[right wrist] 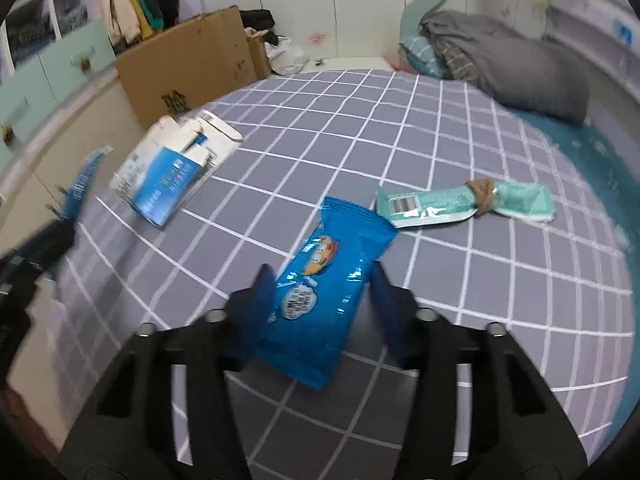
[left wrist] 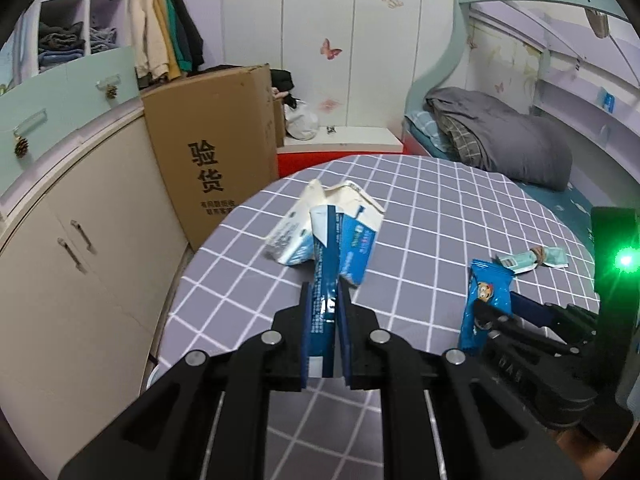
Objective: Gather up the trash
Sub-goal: 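Grasp the blue tube with the left tool while the right tool grasps the blue snack packet, then carry the blue tube and blue snack packet over the bin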
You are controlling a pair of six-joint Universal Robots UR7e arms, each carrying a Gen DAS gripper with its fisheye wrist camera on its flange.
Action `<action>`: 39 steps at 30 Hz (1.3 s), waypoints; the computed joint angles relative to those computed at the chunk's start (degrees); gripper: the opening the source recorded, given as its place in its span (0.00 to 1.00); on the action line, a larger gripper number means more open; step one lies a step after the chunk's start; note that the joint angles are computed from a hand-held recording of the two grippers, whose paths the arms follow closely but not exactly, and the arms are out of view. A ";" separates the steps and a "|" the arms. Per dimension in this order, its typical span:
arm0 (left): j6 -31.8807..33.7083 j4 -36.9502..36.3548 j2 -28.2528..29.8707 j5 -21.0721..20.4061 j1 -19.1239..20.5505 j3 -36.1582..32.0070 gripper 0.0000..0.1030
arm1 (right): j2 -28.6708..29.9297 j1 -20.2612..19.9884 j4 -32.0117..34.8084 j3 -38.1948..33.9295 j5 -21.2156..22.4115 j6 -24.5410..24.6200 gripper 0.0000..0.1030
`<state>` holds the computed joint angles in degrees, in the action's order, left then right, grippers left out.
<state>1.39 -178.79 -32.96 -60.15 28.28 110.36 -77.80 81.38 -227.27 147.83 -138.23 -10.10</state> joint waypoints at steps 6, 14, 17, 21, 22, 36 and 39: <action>0.12 -1.93 -2.48 -0.21 1.01 2.32 0.11 | -0.36 1.68 -2.00 0.68 0.69 -0.61 0.14; 1.44 -4.86 -5.62 -0.26 2.07 5.63 0.11 | 1.25 6.03 -0.64 -0.16 0.04 1.23 0.13; 1.83 -6.15 -6.73 0.39 2.68 6.73 0.11 | 1.84 8.04 -0.57 -0.52 0.53 1.80 0.13; 2.24 -6.95 -8.50 1.54 4.18 8.11 0.11 | 3.55 12.06 0.90 -2.21 1.02 2.94 0.13; 2.25 -7.12 -8.85 1.68 4.51 8.37 0.11 | 4.25 13.08 1.10 -2.77 1.04 3.05 0.13; 3.52 -7.55 -14.42 7.51 13.82 11.01 0.11 | 20.16 20.96 10.61 -16.65 6.90 3.01 0.13; 3.68 -6.96 -14.87 8.55 16.28 10.58 0.11 | 23.87 21.02 12.47 -20.20 7.54 2.57 0.13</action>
<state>5.07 -185.75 -47.83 -51.60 44.56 120.94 -53.93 102.40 -214.80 127.63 -130.69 -7.53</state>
